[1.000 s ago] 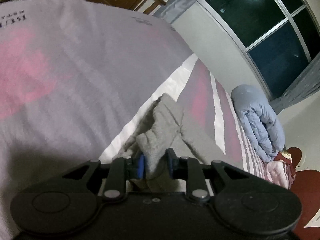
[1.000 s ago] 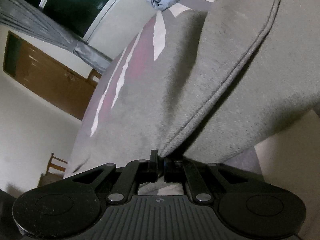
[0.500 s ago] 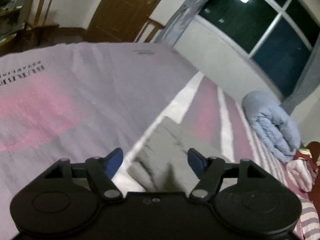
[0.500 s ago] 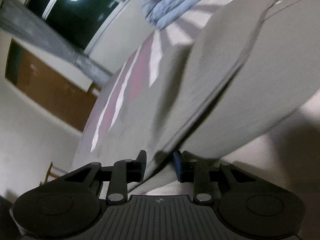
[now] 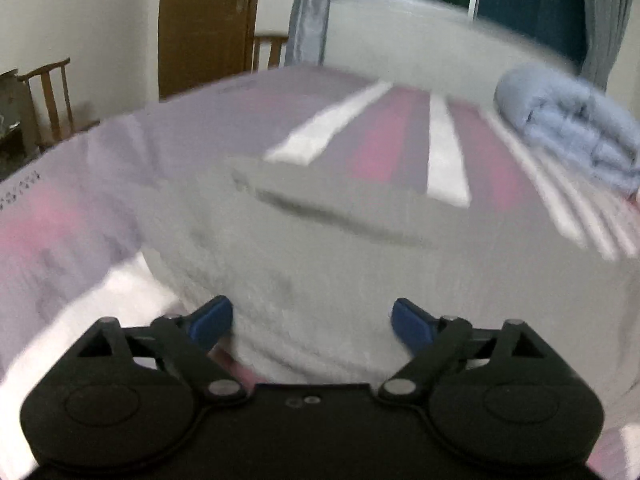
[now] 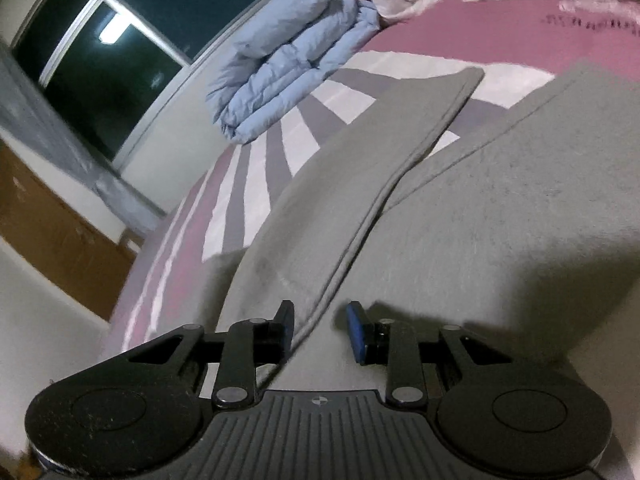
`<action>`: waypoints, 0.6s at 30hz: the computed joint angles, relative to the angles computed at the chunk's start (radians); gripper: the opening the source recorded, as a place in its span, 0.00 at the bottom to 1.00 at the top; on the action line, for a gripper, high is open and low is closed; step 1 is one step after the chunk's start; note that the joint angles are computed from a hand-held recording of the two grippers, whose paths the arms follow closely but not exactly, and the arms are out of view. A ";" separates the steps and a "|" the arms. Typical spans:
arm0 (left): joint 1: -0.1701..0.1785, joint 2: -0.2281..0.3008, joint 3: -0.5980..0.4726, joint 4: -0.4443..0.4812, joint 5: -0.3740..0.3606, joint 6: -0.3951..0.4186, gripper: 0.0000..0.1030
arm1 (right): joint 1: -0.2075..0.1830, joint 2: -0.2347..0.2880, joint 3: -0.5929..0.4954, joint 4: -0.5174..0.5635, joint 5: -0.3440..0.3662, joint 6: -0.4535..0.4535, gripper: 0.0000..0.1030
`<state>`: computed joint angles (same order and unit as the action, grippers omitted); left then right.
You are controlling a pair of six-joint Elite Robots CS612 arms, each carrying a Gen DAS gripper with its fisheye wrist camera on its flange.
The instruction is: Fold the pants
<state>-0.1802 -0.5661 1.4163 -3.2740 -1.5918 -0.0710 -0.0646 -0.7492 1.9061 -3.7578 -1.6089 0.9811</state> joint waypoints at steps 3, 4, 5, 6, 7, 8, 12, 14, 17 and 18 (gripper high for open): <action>0.006 0.019 -0.002 -0.024 -0.020 -0.020 0.83 | -0.027 0.014 0.000 -0.026 0.027 0.030 0.29; 0.010 0.023 -0.004 -0.033 -0.033 -0.029 0.84 | -0.032 0.020 -0.007 -0.029 0.034 0.039 0.29; 0.011 0.026 -0.004 -0.041 -0.036 -0.027 0.84 | -0.037 0.027 -0.014 -0.033 0.040 0.047 0.29; 0.011 0.029 -0.003 -0.049 -0.036 -0.020 0.85 | -0.043 0.033 -0.021 -0.031 0.048 0.052 0.29; 0.010 0.031 -0.002 -0.056 -0.035 -0.012 0.86 | -0.051 0.038 -0.028 -0.031 0.053 0.054 0.29; 0.010 0.033 -0.001 -0.063 -0.038 -0.012 0.86 | -0.056 0.045 -0.035 -0.035 0.059 0.061 0.29; 0.015 0.038 -0.008 -0.060 -0.054 -0.017 0.87 | -0.074 0.057 -0.052 -0.032 0.071 0.094 0.29; 0.014 0.037 -0.011 -0.054 -0.056 -0.016 0.87 | -0.083 0.060 -0.058 -0.028 0.085 0.106 0.17; 0.017 0.038 -0.015 -0.045 -0.065 -0.013 0.87 | -0.084 0.040 -0.039 -0.046 0.077 0.076 0.04; 0.018 0.039 -0.020 -0.039 -0.073 -0.011 0.87 | -0.076 0.025 -0.018 -0.086 0.043 0.061 0.04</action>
<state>-0.1618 -0.5274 1.3967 -3.3131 -1.6650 -0.0819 -0.1408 -0.7244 1.8885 -3.8435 -1.5655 1.0424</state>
